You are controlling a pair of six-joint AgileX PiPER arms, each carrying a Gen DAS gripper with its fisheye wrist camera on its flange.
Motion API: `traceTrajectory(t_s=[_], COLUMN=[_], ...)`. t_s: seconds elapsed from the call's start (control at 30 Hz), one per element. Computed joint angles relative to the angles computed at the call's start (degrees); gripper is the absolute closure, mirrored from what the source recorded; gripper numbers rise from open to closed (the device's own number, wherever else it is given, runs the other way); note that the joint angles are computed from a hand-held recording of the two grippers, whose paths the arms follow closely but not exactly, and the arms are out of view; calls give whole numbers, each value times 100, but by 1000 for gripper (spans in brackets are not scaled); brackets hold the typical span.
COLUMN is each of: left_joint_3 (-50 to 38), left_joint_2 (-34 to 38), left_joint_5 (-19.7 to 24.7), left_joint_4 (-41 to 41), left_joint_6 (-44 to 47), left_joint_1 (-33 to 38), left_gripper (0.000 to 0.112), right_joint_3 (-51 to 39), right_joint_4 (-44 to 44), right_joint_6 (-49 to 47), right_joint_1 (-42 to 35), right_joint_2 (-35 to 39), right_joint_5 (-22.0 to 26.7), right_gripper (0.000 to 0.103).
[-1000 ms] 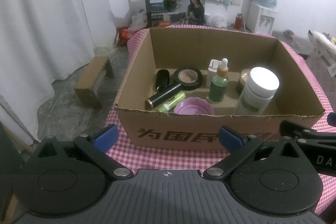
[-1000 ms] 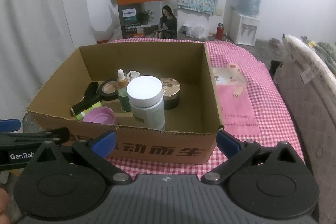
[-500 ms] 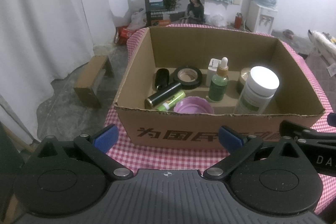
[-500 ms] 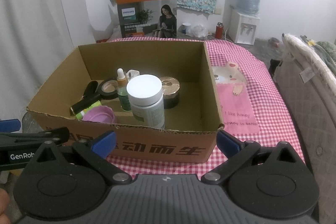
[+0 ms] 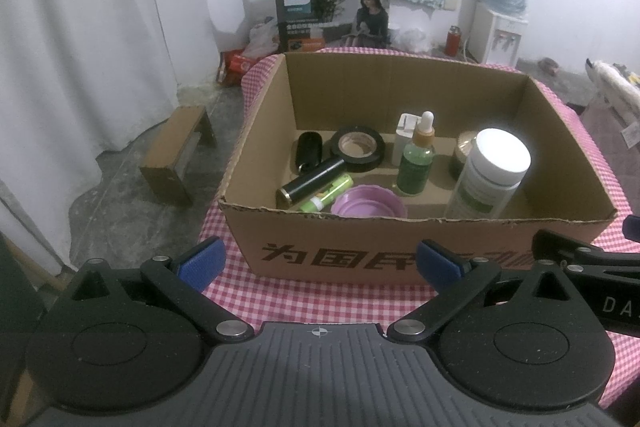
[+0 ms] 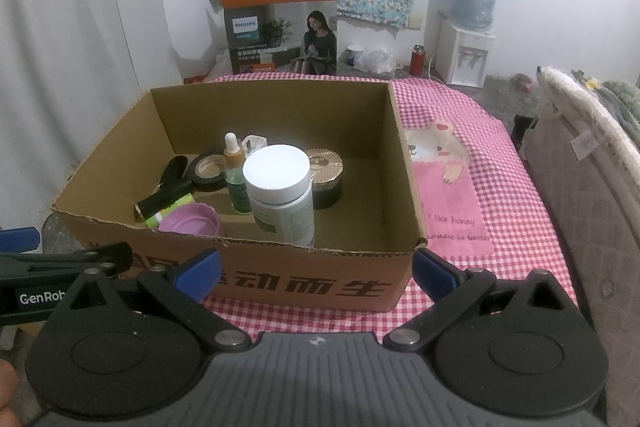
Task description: Organize rigid objects
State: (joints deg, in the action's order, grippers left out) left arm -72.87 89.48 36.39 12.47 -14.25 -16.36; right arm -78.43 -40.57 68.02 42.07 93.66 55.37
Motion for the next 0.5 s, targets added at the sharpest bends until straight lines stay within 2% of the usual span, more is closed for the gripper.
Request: traceTrajectory(t_s=[0.5], left_joint_3=[10], left_joint_2=[-4], left_joint_5=[-16], left_joint_4=[-18], left_joint_6=[25], left_joint_1=[14], left_gripper=[10], right_joint_3=[-68], right_joint_4=[-5], right_joint_6=[-13], right_joint_1=[26], right_joint_2=[20], right_joint_5=[52], right_gripper=[0])
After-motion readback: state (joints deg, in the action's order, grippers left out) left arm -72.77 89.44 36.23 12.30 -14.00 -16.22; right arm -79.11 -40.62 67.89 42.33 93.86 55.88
